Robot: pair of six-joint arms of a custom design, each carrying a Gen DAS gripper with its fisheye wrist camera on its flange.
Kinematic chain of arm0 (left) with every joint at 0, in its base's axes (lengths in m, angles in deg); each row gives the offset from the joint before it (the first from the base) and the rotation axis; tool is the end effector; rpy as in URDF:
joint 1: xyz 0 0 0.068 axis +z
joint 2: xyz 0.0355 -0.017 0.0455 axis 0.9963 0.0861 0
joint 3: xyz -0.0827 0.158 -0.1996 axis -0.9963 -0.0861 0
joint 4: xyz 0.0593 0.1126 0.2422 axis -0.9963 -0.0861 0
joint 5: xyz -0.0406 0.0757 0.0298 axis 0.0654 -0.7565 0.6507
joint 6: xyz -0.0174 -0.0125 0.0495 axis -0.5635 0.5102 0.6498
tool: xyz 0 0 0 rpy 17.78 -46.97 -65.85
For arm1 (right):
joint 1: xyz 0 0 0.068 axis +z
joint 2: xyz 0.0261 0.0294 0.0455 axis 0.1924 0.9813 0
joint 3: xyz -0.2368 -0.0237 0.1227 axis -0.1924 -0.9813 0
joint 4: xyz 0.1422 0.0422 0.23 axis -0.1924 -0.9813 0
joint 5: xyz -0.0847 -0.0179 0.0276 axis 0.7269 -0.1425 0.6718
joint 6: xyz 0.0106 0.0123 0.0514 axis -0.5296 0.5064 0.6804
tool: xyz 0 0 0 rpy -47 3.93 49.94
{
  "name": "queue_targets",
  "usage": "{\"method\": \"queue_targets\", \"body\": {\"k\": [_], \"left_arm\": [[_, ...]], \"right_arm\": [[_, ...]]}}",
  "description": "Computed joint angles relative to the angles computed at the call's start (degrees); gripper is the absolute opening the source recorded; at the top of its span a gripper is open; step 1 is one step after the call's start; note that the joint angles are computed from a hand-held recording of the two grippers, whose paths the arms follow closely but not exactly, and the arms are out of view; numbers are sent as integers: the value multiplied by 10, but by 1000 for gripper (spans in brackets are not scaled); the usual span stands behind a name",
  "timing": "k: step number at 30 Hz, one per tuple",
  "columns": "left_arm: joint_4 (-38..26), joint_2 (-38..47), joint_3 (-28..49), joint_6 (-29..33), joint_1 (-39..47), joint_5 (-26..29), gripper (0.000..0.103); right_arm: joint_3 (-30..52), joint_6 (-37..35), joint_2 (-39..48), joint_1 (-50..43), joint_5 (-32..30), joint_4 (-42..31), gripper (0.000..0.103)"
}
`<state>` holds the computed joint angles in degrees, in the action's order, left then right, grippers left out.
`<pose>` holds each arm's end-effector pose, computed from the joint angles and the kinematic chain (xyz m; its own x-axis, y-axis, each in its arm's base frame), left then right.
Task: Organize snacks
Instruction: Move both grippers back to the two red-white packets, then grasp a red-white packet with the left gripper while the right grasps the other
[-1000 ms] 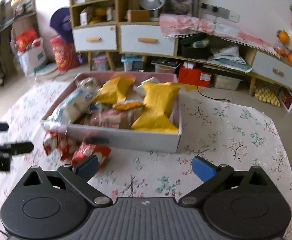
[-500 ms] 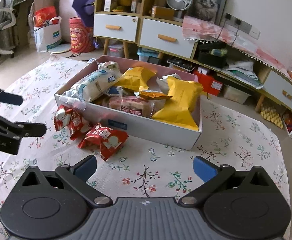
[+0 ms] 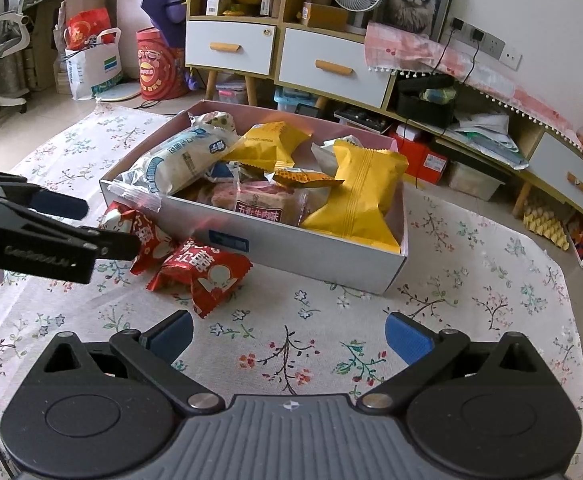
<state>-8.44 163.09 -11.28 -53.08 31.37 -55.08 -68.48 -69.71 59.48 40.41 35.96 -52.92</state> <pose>0.1981 -0.2453 0.0376 -0.7313 0.0476 -0.6804 0.1781 0.9763 -0.1231 0.1627 0.0824 0.0453 -0.6673 -0.3334 -0.6660 -0.3268 0.9346 -0.1404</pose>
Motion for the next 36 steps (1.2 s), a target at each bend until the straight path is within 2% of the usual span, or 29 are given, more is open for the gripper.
{"method": "queue_targets", "body": {"k": [3, 5, 7, 20, 24, 32, 36], "left_arm": [[-6, 12, 12, -15, 2, 4, 52], [-7, 15, 15, -23, 3, 7, 35], [-9, 13, 14, -25, 6, 11, 33], [-39, -35, -20, 47, -1, 13, 31], [-39, -47, -35, 52, 1, 16, 31], [-33, -51, -46, 61, 3, 21, 31], [-30, -51, -48, 64, 3, 21, 31]], "right_arm": [[1, -1, 4, -4, -4, 3, 86], [1, -1, 5, -4, -4, 4, 86], [1, -1, 5, -4, -4, 5, 86], [18, -36, 78, -15, -52, 74, 85], [40, -42, 120, -14, -56, 94, 80], [90, 18, 157, -16, -102, 78, 79], [112, 40, 178, -2, -100, 68, 70]]}}
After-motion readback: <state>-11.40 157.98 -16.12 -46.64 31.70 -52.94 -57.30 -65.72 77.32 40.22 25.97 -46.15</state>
